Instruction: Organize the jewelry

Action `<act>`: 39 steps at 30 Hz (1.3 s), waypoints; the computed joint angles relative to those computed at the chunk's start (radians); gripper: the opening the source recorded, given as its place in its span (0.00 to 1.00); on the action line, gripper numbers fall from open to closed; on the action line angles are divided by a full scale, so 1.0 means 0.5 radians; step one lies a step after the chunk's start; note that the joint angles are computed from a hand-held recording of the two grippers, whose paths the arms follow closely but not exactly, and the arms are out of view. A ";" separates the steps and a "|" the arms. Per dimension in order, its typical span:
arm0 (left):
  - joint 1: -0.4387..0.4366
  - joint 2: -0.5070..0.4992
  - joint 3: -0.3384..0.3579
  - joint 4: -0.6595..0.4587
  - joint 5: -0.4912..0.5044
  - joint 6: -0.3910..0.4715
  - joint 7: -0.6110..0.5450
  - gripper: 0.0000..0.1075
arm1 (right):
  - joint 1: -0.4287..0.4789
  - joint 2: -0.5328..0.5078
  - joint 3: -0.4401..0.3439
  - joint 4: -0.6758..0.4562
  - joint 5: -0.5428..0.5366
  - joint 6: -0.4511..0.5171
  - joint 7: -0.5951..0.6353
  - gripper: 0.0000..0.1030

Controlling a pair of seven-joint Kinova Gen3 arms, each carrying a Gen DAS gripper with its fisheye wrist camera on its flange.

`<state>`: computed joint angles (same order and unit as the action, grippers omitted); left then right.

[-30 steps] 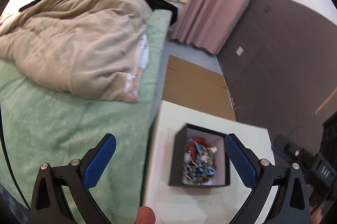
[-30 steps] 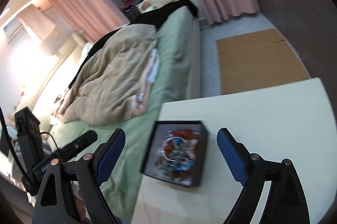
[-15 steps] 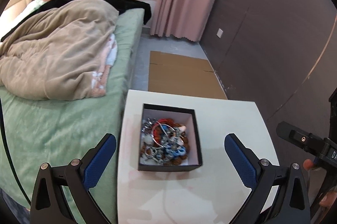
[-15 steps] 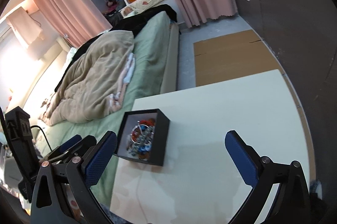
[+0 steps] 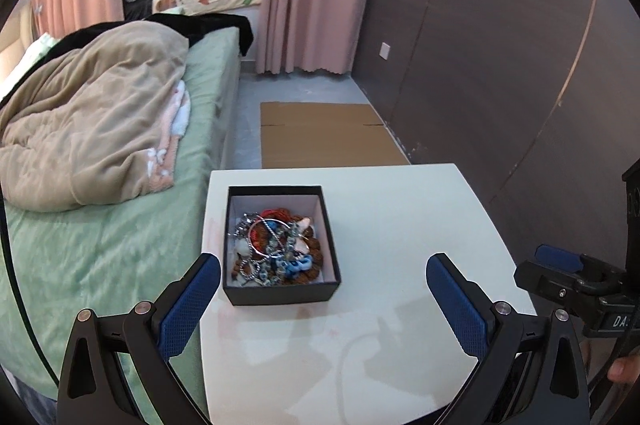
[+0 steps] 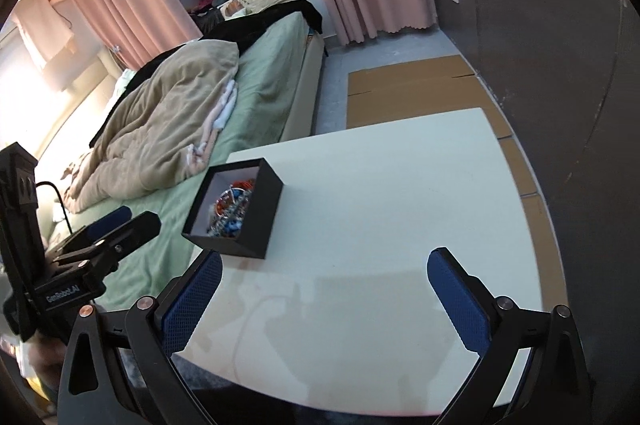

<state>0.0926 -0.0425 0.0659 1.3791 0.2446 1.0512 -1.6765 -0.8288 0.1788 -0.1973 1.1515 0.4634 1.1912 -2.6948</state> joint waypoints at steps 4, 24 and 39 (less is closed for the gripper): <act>0.016 -0.059 0.008 0.071 -0.003 -0.051 -0.022 0.95 | -0.013 -0.057 -0.009 0.073 0.044 0.013 -0.060 1.00; 0.057 -0.168 0.003 0.227 -0.047 -0.185 -0.007 0.95 | -0.079 -0.183 -0.185 0.230 0.502 0.112 -0.426 1.00; 0.057 -0.163 0.000 0.229 -0.057 -0.217 0.016 0.95 | -0.122 -0.103 -0.133 0.153 0.488 0.169 -0.339 1.00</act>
<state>0.1211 -0.1239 0.0658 1.4934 0.2160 0.9426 -1.6687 -0.8900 0.1274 -0.2640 1.2280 0.7071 1.2758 -2.8644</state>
